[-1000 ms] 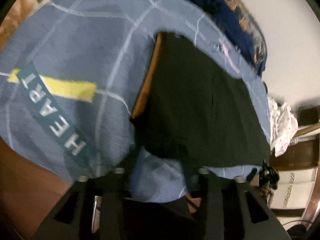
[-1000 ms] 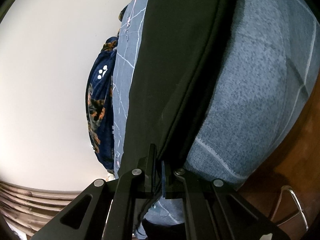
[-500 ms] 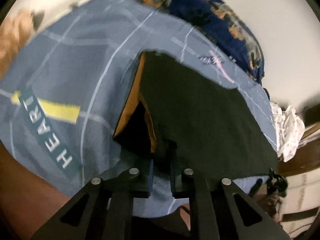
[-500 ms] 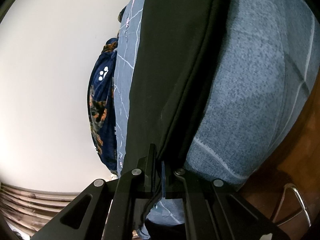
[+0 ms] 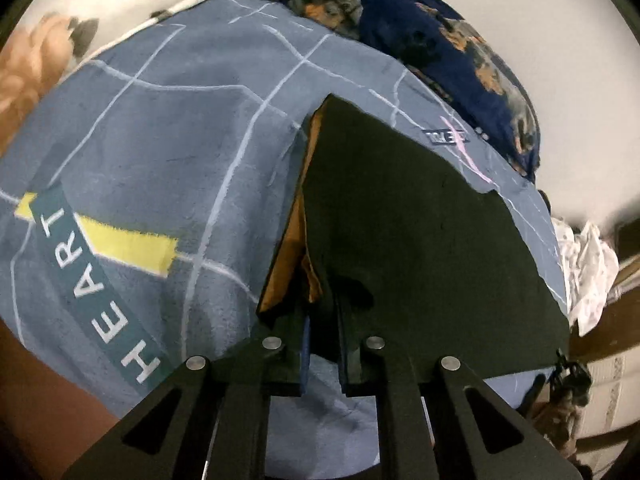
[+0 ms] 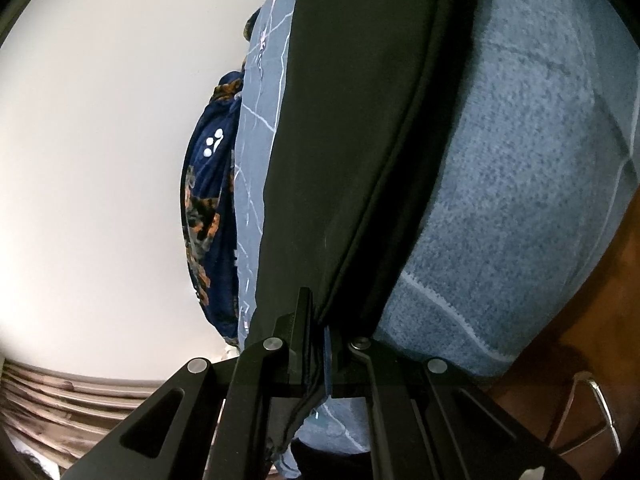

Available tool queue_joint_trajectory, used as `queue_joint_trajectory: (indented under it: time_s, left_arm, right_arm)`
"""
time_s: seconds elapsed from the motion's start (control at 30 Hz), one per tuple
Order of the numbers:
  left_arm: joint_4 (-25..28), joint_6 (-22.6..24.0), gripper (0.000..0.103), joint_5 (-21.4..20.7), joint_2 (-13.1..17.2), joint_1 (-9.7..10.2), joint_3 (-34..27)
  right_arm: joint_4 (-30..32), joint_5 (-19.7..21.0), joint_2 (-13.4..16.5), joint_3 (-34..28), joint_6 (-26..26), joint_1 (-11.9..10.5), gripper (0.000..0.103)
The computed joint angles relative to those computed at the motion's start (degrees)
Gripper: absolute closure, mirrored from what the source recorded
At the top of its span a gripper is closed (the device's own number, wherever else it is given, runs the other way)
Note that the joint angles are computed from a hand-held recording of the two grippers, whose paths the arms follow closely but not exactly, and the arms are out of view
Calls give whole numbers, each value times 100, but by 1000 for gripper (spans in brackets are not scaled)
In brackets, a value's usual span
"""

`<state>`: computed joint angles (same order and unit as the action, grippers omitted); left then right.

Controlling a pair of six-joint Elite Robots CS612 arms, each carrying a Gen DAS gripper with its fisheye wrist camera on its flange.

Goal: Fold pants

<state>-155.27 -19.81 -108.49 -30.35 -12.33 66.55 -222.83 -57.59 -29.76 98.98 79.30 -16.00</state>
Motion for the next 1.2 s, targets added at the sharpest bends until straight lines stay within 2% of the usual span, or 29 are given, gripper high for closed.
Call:
queue_joint_trajectory:
  time_s: [0.07,0.13,0.2,0.23,0.33,0.4,0.47,0.5,0.57,0.67,0.8,0.87,0.93,0.97,1.03,1.07,1.13,1.2]
  left_arm:
    - [65,303,92,61,-25,-40,-1]
    - [146,521,92,301,-38,-99,-17]
    - [126,404,89,283,11,-76,-61]
    - [101,349,83,319,24,-72,-65]
    - [92,358,83,394,10,-88,-59]
    - [157,512,79,672,-65,-152,2]
    - [175,598,67,1090,-163,-220,80]
    - [110,568,64,1330,-202,-257,122]
    - [-174,463,52,1639,-283,-297,247]
    - [-527,418,49,1945,-353,-384,366]
    - [-346,847,49,2141,-280,-523,229]
    - [-215,959,49,1947,-219,-520,157]
    - [-142,1006,49,2066,-188,-552,140]
    - [-106,1057,49,2172,-164,-565,133]
    - [12,1050,49,2183,-134,-549,97]
    - [-2,1034,49,2175,-138,-541,116]
    - [-180,968,49,2115,-172,-518,191]
    - [-608,937,49,2165,-236,-520,329]
  right_arm:
    - [-28,-21,5,3,1,3,100]
    - [33,-66,-23,15,-104,19,100]
    - [263,-164,-117,60,-448,46,100]
    - [328,-193,-139,63,-530,59,100]
    - [194,-103,-83,36,-426,37,100]
    - [59,-22,-38,34,-326,9,100]
    - [15,28,-23,22,-276,-7,98]
    - [-5,29,-27,32,-255,-17,96]
    - [25,-31,-73,85,-323,-31,94]
    - [-60,-144,-111,157,-293,-56,89]
    - [-305,-382,-126,262,-61,-104,82]
    - [-352,-648,-188,399,-41,-123,83]
    - [-321,-918,-264,552,-44,-146,92]
    - [-190,-1032,-328,638,-116,-161,101]
    - [-148,-1252,-409,782,-228,-192,102]
    - [-139,-1363,-441,825,-247,-194,101]
    - [-201,-1709,-532,949,-306,-192,93]
    - [-200,-1944,-633,1072,-357,-224,90]
